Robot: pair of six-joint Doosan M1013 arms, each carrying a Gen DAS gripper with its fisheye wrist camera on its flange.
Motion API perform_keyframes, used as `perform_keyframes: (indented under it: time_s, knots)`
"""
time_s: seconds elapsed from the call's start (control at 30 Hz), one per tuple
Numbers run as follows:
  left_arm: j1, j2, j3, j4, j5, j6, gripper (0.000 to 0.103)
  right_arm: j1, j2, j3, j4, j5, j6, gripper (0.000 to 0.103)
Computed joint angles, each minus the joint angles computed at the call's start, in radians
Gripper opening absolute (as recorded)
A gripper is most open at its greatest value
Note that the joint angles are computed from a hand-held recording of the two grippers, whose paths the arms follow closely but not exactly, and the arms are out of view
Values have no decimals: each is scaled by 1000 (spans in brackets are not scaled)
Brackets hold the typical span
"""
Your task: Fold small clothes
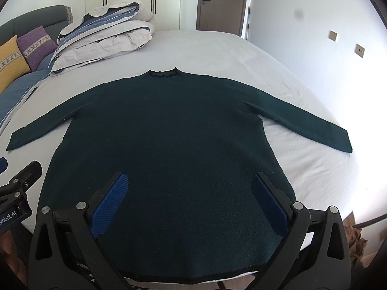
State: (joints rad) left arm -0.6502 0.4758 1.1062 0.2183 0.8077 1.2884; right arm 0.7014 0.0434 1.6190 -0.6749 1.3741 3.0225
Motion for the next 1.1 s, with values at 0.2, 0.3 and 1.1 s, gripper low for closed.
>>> perform_keyframes:
  time_s: [0.2,0.3,1.1]
  knots:
    - [-1,13,-16,11,11,-9,103,-5,2,4,11,-6,2,103]
    - [0,15,-15,13,6,-16,103,-10,2,9,16,-12,4,103]
    - [65,141,-194,-411,200,137,103,-599,-578,615,73,-403,583,88]
